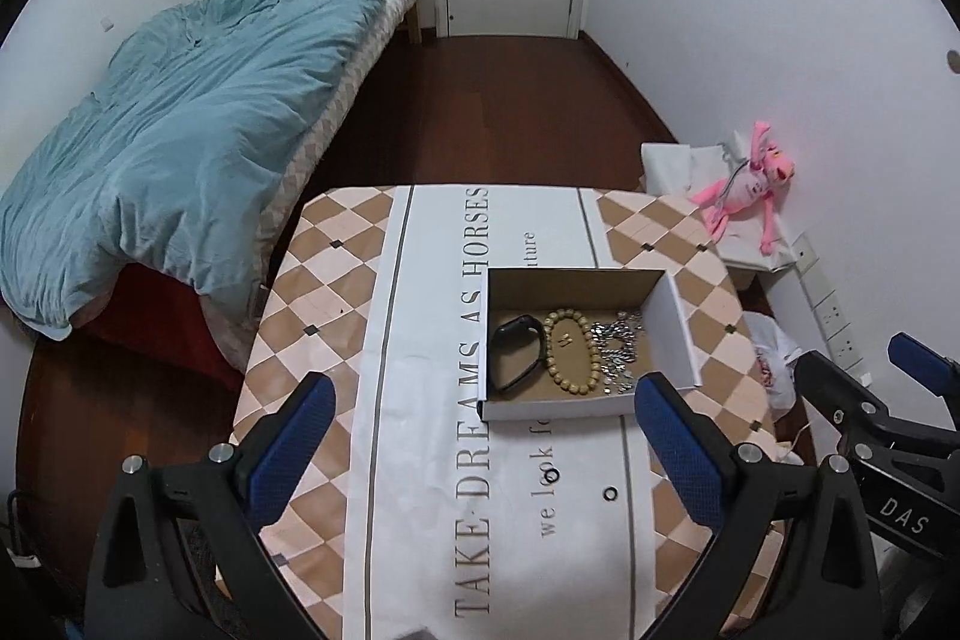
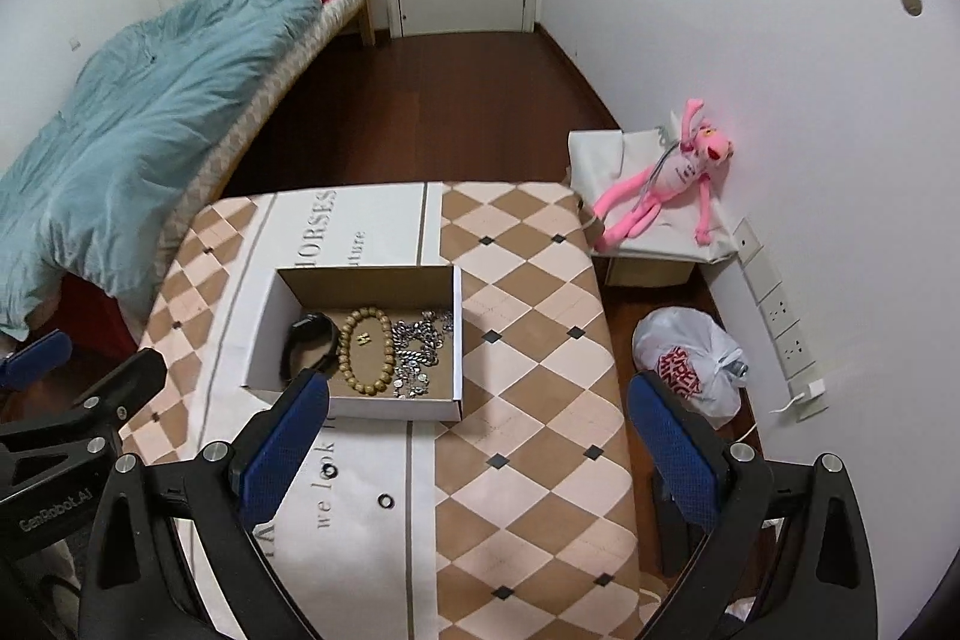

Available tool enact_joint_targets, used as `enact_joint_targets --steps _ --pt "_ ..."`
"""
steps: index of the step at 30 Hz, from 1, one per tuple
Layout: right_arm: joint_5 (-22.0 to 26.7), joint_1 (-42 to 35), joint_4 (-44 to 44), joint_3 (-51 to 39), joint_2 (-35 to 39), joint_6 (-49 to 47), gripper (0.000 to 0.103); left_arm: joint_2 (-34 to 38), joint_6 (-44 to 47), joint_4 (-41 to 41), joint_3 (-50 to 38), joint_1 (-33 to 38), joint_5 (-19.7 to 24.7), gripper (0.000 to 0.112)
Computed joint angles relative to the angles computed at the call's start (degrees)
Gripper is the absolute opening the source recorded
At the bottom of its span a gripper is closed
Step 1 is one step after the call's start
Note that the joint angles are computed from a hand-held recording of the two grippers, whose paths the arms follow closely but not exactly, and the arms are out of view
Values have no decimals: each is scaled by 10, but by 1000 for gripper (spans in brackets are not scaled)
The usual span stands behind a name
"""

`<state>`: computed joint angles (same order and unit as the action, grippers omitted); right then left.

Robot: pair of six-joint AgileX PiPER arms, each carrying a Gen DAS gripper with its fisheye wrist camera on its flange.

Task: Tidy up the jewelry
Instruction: 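Lift both tools out of the white box, then grasp a small black ring with the left tool while the right tool grasps the other black ring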

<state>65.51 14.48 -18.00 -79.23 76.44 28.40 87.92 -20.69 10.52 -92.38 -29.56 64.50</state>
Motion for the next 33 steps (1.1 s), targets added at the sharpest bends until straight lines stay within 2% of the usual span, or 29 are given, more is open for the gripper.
enact_joint_targets --steps 10,17,20,26,30,33 --pt "42 57 -30 -13 -59 51 101 -61 -12 17 5 -23 29 102" --pt "20 48 -2 24 -75 51 101 -65 -47 60 20 -37 40 102" --pt "-16 30 38 87 -70 36 101 -67 -57 66 74 -32 18 102" --pt "-150 13 104 246 -15 14 100 -33 -72 73 201 -28 -36 102" --pt "-222 27 106 290 46 22 85 6 -61 64 253 -17 -72 102" --pt "-255 39 90 292 86 34 80 30 -56 62 271 -7 -88 102"
